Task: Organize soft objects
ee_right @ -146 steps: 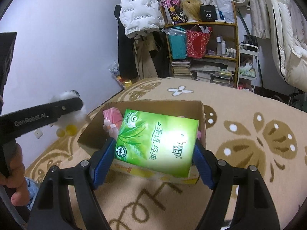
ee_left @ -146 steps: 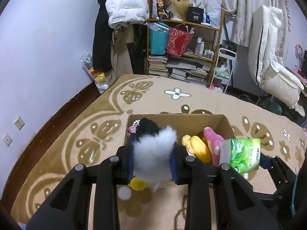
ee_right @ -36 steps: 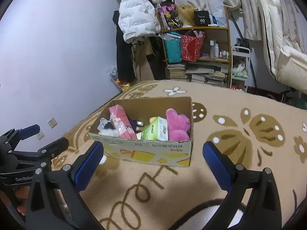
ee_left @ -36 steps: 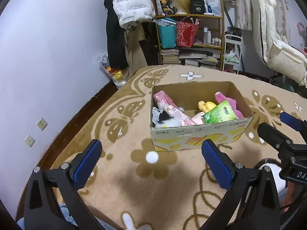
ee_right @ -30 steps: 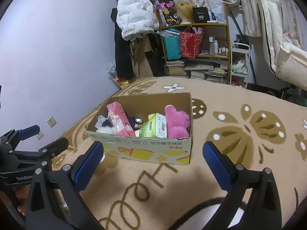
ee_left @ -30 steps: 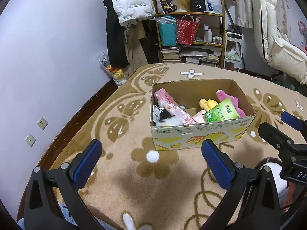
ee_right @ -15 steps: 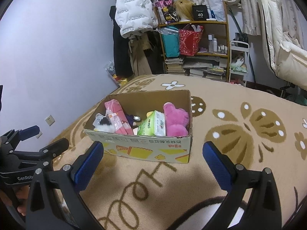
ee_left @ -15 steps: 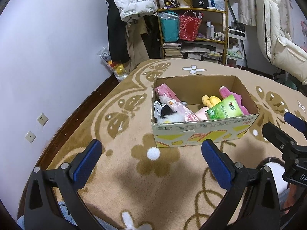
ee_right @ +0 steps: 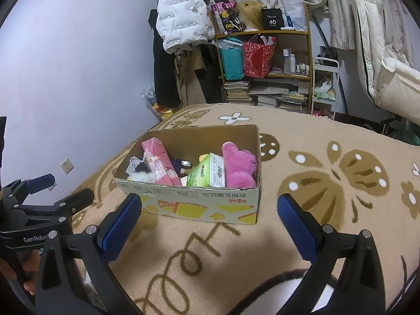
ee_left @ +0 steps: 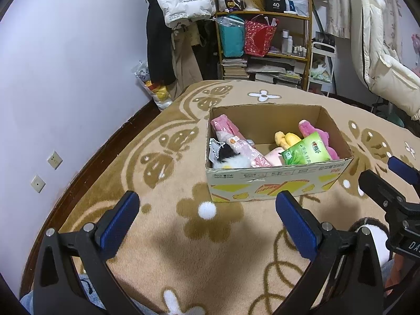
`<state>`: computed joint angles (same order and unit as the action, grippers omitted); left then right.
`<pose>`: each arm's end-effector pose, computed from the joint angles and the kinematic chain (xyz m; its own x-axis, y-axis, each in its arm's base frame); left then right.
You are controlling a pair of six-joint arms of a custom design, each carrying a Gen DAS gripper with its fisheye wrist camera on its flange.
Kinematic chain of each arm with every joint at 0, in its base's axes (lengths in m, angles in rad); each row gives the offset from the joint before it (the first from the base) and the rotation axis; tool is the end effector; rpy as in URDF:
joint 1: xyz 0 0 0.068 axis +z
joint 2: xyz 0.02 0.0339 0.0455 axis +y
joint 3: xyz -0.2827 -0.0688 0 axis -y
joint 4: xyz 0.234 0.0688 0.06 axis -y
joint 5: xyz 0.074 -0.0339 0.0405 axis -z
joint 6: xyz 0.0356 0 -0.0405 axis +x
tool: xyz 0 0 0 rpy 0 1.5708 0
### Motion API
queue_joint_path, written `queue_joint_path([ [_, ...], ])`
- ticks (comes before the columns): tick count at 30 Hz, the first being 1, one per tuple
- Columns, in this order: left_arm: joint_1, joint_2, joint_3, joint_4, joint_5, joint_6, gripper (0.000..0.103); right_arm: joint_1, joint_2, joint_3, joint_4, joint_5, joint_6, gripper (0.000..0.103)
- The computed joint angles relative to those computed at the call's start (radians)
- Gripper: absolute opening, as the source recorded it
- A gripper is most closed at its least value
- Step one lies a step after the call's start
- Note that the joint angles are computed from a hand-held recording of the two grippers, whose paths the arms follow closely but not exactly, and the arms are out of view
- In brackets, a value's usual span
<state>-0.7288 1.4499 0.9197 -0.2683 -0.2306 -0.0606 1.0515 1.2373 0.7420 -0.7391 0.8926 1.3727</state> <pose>0.2247 -0.1897 0.2497 -0.5654 0.4258 -0.7064 0.4960 0.8598 0.1212 0.1202 0.1544 0.2313 -0.5012 0.3628 -0.7856 0.3772 0.9087 0.1790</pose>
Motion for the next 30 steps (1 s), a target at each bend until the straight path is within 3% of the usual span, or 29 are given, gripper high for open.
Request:
queue_joint_path([
  [30, -0.031, -0.021, -0.023, 0.023, -0.011, 0.049, 0.103, -0.006, 0.004, 0.011, -0.015, -0.004, 0.004, 0.103],
])
